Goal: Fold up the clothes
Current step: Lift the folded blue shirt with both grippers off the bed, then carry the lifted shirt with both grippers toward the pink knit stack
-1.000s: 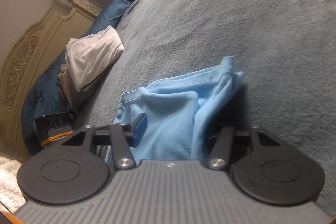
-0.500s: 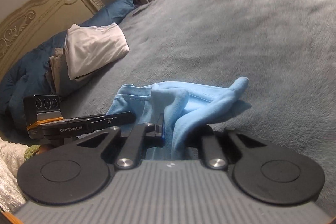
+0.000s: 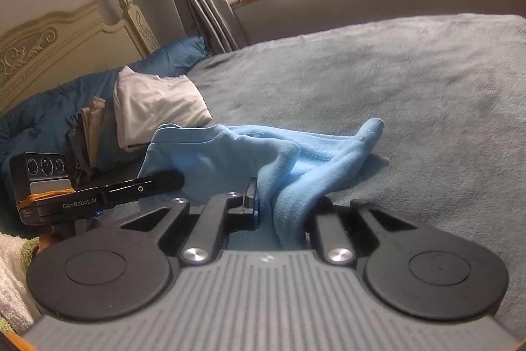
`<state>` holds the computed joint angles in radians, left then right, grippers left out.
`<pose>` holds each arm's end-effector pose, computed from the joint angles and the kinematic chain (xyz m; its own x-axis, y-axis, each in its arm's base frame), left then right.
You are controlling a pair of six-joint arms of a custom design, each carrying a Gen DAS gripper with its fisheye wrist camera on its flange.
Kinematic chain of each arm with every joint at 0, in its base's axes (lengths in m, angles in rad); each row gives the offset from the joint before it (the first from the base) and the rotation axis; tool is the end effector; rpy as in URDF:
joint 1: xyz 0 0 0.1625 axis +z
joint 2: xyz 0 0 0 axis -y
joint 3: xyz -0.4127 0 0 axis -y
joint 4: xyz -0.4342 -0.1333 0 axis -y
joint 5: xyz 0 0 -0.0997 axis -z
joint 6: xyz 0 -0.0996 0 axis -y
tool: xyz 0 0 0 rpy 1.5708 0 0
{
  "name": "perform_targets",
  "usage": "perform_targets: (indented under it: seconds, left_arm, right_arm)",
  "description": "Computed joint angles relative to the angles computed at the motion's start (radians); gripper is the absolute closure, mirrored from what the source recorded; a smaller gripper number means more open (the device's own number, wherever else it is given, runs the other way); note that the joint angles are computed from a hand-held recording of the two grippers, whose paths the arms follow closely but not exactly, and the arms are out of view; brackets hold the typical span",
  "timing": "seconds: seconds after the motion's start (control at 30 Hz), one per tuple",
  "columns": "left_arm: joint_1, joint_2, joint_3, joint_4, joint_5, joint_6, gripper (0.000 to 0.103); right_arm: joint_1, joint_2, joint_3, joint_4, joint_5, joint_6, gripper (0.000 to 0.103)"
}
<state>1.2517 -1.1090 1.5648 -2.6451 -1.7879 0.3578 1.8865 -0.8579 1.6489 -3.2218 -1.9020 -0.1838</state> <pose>-0.1170 -0.7106 0.3194 -0.7423 0.6690 -0.0387 0.5504 0.5758 -0.6046 0.3169 -0.6451 0.1801 -0.9220 -0.1717 0.3471 -0.3774 0.5989 -0.7063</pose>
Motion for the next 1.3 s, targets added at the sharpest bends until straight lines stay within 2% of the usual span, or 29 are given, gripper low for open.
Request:
perform_targets:
  seconds: [0.27, 0.4, 0.53, 0.7, 0.97, 1.17, 1.3]
  left_arm:
    - [-0.076, -0.074, 0.048, 0.070, -0.093, 0.042, 0.097]
    - [-0.112, -0.093, 0.049, 0.123, -0.202, 0.095, 0.097]
    - [-0.161, -0.071, 0.010, 0.207, -0.257, 0.125, 0.098]
    - [-0.229, 0.030, -0.104, 0.313, -0.345, 0.123, 0.098]
    - [-0.330, 0.209, -0.250, 0.379, -0.419, 0.044, 0.098]
    - [-0.365, 0.319, -0.322, 0.391, -0.467, -0.008, 0.098]
    - [-0.376, 0.379, -0.350, 0.378, -0.468, -0.067, 0.098]
  right_arm:
    - [0.046, -0.112, 0.211, -0.281, -0.018, 0.000, 0.094]
    - [0.084, -0.167, 0.293, -0.420, -0.050, -0.008, 0.094]
    - [0.124, -0.220, 0.356, -0.550, -0.093, -0.047, 0.094]
    - [0.167, -0.318, 0.415, -0.666, -0.169, -0.147, 0.094]
    - [0.222, -0.507, 0.450, -0.701, -0.329, -0.370, 0.094]
    - [0.237, -0.625, 0.475, -0.671, -0.406, -0.452, 0.094]
    - [0.198, -0.698, 0.488, -0.584, -0.414, -0.465, 0.094]
